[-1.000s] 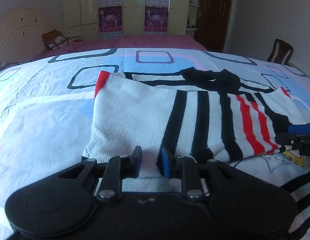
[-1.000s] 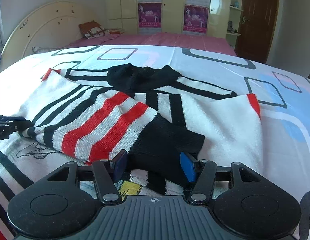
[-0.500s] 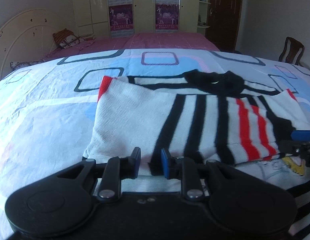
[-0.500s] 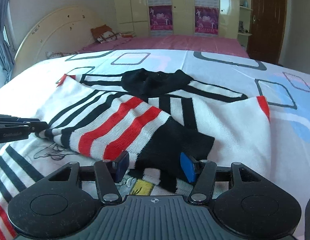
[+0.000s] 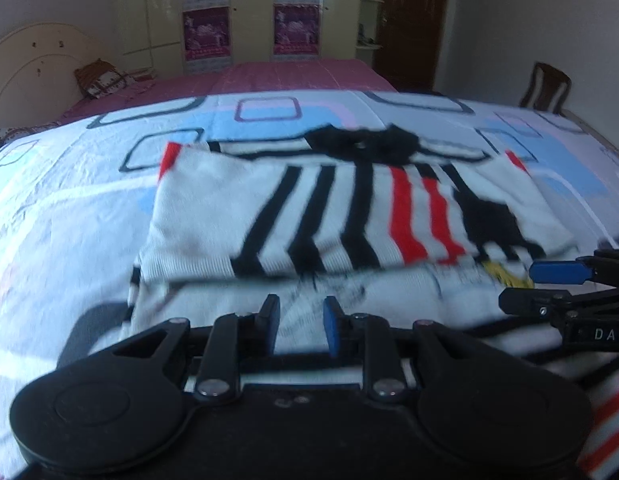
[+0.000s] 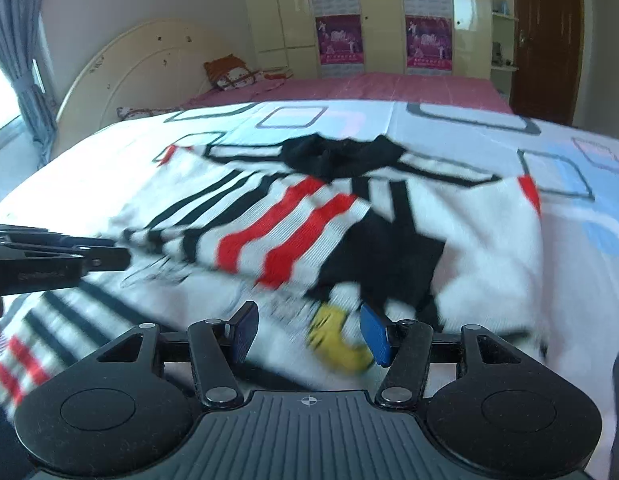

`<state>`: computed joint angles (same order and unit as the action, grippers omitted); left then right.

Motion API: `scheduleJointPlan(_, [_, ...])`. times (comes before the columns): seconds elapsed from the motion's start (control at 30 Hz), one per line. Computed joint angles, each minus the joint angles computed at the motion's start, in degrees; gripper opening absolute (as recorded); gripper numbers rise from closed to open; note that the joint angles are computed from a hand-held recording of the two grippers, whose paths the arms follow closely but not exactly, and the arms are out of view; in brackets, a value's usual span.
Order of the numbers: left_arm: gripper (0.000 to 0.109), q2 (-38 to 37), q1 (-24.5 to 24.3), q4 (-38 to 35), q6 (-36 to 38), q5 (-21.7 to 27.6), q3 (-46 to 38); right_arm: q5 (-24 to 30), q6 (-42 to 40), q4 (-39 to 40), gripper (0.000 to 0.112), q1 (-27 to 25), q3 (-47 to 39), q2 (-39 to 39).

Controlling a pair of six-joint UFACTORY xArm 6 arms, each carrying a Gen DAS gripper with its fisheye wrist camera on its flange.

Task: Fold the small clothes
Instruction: 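Move both tools back along the sweater to its black hem band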

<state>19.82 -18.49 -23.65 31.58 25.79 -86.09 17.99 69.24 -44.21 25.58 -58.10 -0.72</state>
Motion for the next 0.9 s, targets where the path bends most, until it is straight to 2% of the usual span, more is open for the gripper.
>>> scheduleJointPlan(0.17, [0.025, -4.03, 1.31, -0.41, 2.69, 0.29, 7.04, 4.67, 3.08, -0.22, 0.057, 4.31, 2.62, -2.19])
scheduleJointPlan(0.27, [0.027, -6.87, 2.56, -3.17, 7.87, -1.74, 11.69, 12.32, 5.31, -3.72, 0.057, 7.81, 2.99, -3.38])
scheduleJointPlan(0.47, [0.027, -12.08, 5.56, -7.53, 14.14, -2.15, 17.92, 22.3, 9.91, -5.07, 0.057, 12.2, 4.64, -6.68])
scheduleJointPlan(0.63, [0.027, -16.97, 7.3, -10.06, 16.38, -0.55, 22.06, 25.81, 14.9, -4.69, 0.057, 16.42, 5.72, -10.06])
scheduleJointPlan(0.9, [0.029, -23.37, 9.48, -11.37, 18.32, 1.64, 27.77, 34.68, 21.88, -4.09, 0.057, 24.31, 7.03, -13.11])
